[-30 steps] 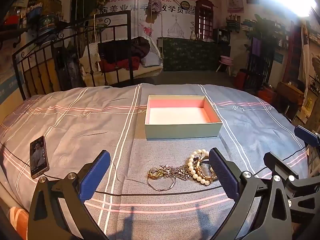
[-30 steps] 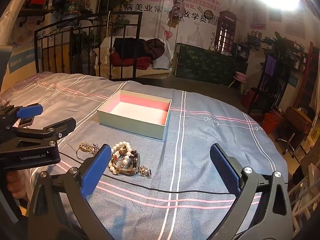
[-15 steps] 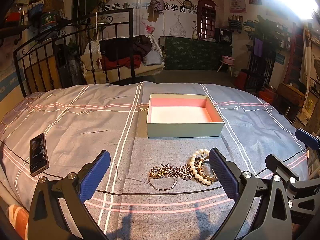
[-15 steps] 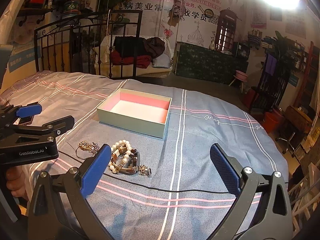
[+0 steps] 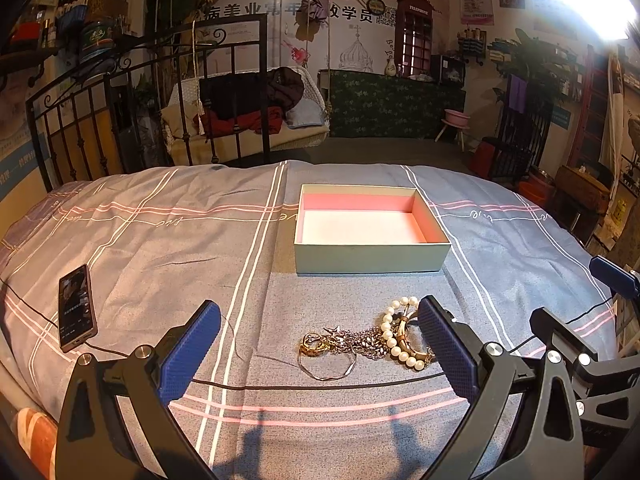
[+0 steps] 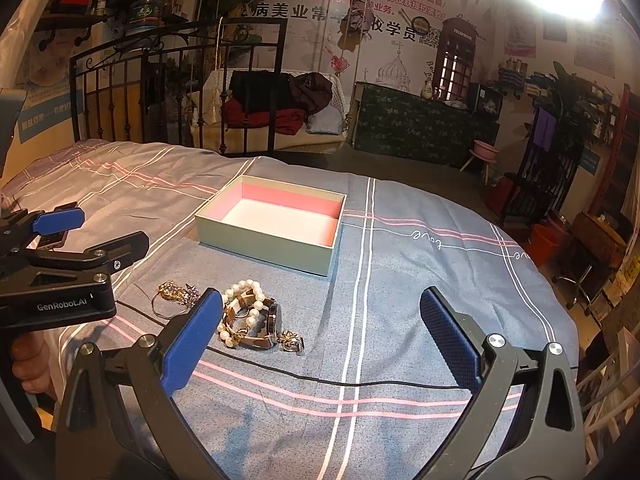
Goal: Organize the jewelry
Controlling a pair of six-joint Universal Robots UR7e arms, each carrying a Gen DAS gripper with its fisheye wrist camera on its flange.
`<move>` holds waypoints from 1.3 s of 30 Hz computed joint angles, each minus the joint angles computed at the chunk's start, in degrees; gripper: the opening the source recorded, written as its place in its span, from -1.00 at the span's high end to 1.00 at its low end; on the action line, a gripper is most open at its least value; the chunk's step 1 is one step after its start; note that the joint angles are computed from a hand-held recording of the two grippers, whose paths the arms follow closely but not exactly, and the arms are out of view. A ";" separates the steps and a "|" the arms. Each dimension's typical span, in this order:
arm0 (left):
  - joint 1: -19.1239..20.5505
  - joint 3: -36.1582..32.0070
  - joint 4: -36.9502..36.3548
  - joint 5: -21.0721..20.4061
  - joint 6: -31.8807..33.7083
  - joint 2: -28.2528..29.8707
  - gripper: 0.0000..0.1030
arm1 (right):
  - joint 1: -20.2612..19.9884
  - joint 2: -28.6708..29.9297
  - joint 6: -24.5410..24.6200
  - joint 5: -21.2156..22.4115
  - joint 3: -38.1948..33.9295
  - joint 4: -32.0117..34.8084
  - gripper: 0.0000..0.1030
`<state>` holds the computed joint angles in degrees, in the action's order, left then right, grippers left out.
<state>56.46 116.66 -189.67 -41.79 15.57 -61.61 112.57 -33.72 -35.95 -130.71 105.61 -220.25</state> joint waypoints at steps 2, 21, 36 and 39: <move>0.03 0.00 -0.18 0.03 0.11 0.02 -0.88 | 0.00 0.02 0.03 0.07 -0.07 0.11 -0.89; 0.32 -0.58 1.06 0.34 -0.95 0.04 -0.88 | -0.46 -0.28 0.68 0.79 -0.26 1.61 -0.89; 0.51 -1.21 2.07 0.05 -2.04 0.13 -0.88 | -0.57 -0.41 0.90 0.72 0.21 1.36 -0.89; 0.51 -1.22 1.83 0.28 -1.62 0.37 -0.88 | -0.77 -0.42 1.44 0.89 -0.02 2.27 -0.89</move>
